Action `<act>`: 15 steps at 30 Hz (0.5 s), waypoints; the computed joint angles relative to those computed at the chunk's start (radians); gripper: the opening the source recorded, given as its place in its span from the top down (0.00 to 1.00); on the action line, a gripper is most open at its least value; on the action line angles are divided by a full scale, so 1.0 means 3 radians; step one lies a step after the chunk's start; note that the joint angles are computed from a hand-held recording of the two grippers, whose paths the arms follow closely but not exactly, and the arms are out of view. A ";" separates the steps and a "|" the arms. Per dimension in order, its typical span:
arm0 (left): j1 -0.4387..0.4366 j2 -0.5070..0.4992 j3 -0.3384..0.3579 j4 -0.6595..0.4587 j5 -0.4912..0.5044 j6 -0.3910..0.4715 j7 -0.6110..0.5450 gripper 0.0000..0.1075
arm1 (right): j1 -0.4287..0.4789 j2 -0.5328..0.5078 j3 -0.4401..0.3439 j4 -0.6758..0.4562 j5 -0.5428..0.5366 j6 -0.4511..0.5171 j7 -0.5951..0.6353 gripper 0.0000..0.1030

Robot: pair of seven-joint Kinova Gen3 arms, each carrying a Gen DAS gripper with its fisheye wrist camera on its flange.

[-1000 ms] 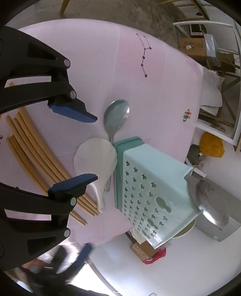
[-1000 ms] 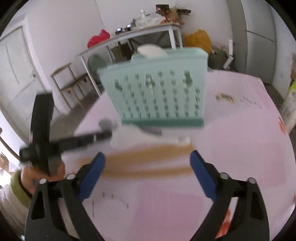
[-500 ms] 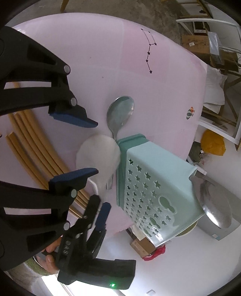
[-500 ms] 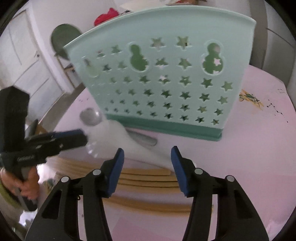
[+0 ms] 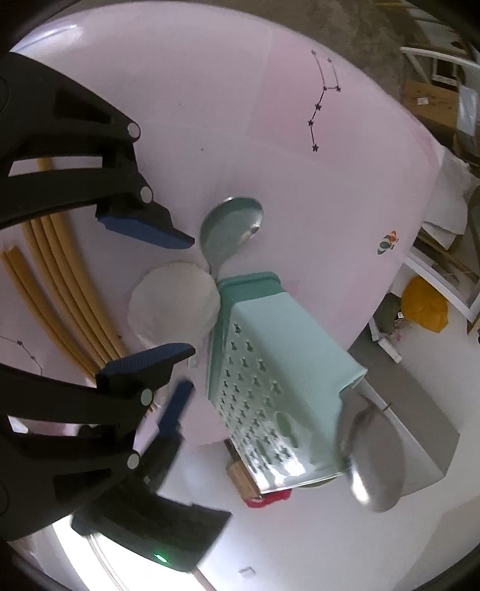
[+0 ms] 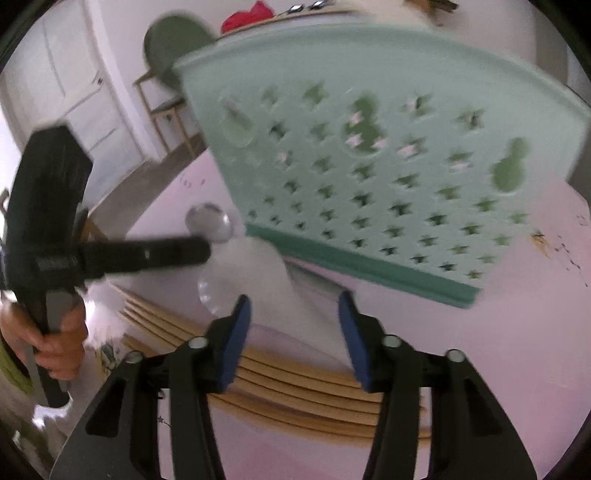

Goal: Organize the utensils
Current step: 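Close the left tool on the white rice paddle handle while the right tool approaches it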

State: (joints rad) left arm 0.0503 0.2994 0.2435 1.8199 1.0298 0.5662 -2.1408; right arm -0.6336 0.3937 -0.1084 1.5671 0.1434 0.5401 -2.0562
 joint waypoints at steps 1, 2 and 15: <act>-0.0033 0.0025 0.0011 -0.0013 0.0048 0.0051 -0.0025 0.53 | 0.0004 0.0026 -0.0028 -0.0007 0.0037 -0.0010 -0.0013 0.61; -0.0092 0.0066 0.0036 -0.0026 0.0150 0.0126 -0.0090 0.53 | 0.0018 0.0027 -0.0050 0.0022 0.0039 -0.0074 0.0009 0.62; -0.0166 0.0127 -0.0143 0.0252 0.1238 0.0563 -0.0933 0.54 | 0.0102 0.0046 -0.0135 -0.0044 -0.0246 -0.0151 0.0364 0.86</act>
